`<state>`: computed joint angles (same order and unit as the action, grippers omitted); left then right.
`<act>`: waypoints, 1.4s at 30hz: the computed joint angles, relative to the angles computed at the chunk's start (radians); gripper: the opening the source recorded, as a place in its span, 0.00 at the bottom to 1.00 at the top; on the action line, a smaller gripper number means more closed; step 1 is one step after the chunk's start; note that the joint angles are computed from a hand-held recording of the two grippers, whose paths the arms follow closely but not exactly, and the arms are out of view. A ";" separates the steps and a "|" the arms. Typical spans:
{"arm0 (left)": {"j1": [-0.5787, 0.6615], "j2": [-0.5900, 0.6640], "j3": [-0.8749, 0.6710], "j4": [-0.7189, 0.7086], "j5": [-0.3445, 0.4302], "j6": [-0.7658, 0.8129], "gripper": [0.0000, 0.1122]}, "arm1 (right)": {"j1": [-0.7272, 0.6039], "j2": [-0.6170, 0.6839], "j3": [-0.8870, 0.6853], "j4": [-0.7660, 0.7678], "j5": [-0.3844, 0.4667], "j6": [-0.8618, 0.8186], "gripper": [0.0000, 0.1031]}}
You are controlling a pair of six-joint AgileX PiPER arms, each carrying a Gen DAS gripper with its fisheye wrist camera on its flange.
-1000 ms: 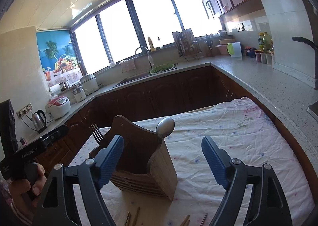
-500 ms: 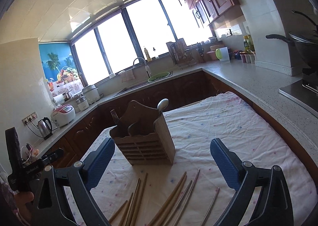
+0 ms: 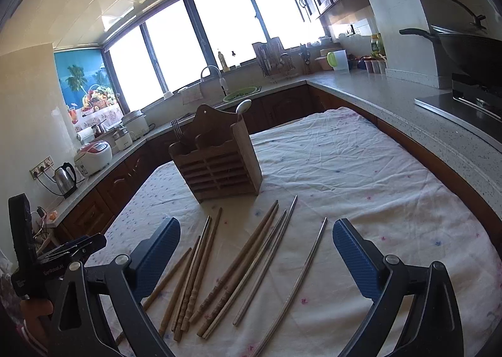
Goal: Organize utensils
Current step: 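Withdraw both open tools from the holder back toward the utensils, then grasp a wooden chopstick with the left tool while the right tool grasps another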
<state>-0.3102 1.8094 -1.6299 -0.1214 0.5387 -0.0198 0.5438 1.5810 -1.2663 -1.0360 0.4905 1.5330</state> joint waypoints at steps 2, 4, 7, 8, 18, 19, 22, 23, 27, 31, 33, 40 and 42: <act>-0.003 0.002 0.010 -0.006 0.014 0.016 0.89 | 0.007 -0.005 0.017 0.001 0.006 0.007 0.96; -0.008 0.006 0.013 0.004 0.030 0.016 0.89 | 0.010 -0.005 0.026 0.008 0.011 0.008 0.96; -0.021 0.012 0.017 0.024 0.042 0.013 0.89 | 0.010 -0.003 0.028 0.042 0.017 -0.011 0.96; -0.026 0.017 0.011 0.034 0.051 0.009 0.89 | 0.009 -0.002 0.028 0.053 0.015 -0.019 0.96; -0.071 0.135 -0.140 0.087 0.194 0.008 0.78 | -0.029 0.061 -0.048 0.265 0.008 -0.241 0.77; -0.074 0.155 -0.167 0.093 0.218 0.006 0.71 | -0.038 0.076 -0.067 0.313 0.008 -0.289 0.72; -0.082 0.207 -0.230 0.092 0.271 0.012 0.57 | -0.060 0.133 -0.137 0.445 0.026 -0.426 0.56; -0.084 0.222 -0.249 0.090 0.287 0.015 0.54 | -0.066 0.153 -0.163 0.482 0.030 -0.470 0.51; -0.095 0.276 -0.323 0.081 0.348 0.042 0.43 | -0.095 0.254 -0.296 0.654 0.058 -0.665 0.36; -0.107 0.317 -0.375 0.107 0.379 0.049 0.34 | -0.134 0.377 -0.466 0.850 0.107 -0.863 0.25; -0.101 0.332 -0.401 0.100 0.390 0.055 0.33 | -0.145 0.450 -0.573 0.903 0.174 -0.919 0.22; -0.064 0.441 -0.599 0.081 0.481 0.060 0.27 | -0.180 0.645 -0.861 0.936 0.387 -0.950 0.14; -0.056 0.491 -0.695 0.070 0.533 0.063 0.27 | -0.189 0.693 -0.948 0.926 0.428 -0.958 0.11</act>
<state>-0.3665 2.3000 -2.3248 -0.0512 1.0713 0.0432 0.3545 2.2742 -2.2146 -0.1101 0.9189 0.5748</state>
